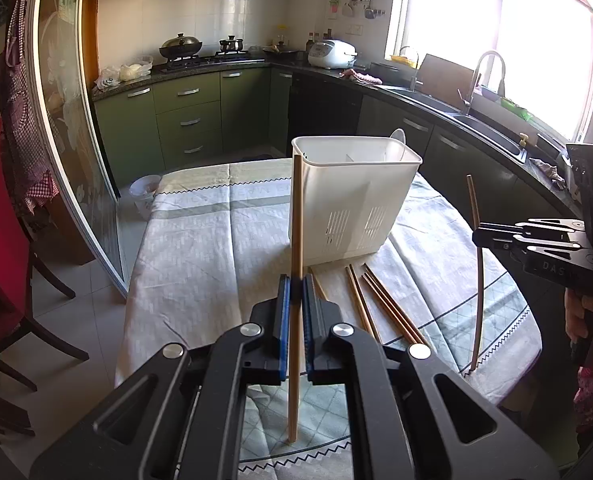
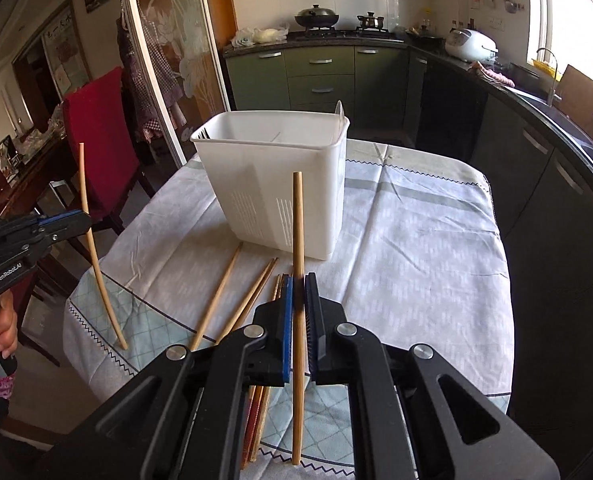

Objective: Organize utensils
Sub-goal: 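Lift the chopstick with the left gripper while the right gripper grasps another chopstick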

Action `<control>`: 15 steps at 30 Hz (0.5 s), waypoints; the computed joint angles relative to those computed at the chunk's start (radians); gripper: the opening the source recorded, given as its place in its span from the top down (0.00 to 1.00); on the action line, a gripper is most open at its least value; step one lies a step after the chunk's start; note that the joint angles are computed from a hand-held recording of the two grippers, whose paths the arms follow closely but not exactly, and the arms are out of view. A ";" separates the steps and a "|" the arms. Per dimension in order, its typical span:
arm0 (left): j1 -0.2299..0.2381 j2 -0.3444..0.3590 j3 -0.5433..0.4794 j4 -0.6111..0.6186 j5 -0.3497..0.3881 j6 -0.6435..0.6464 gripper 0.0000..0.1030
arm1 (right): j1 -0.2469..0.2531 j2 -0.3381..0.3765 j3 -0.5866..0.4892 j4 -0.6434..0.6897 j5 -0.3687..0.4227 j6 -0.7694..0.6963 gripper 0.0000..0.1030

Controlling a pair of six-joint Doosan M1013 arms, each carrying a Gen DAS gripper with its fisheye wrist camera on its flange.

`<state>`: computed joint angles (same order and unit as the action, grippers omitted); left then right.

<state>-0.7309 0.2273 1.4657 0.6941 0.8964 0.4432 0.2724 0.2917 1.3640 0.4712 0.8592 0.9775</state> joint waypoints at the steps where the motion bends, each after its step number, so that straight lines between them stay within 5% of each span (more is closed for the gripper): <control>1: 0.001 0.000 -0.001 -0.003 -0.002 0.001 0.94 | 0.001 -0.010 0.011 0.007 -0.006 -0.006 0.93; 15: -0.003 0.001 -0.031 0.009 -0.028 0.028 0.94 | -0.019 -0.050 0.007 0.143 -0.020 -0.091 0.93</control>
<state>-0.7342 0.2286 1.4351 0.7027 0.8686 0.4716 0.2537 0.2418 1.3706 0.6143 0.8388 0.8867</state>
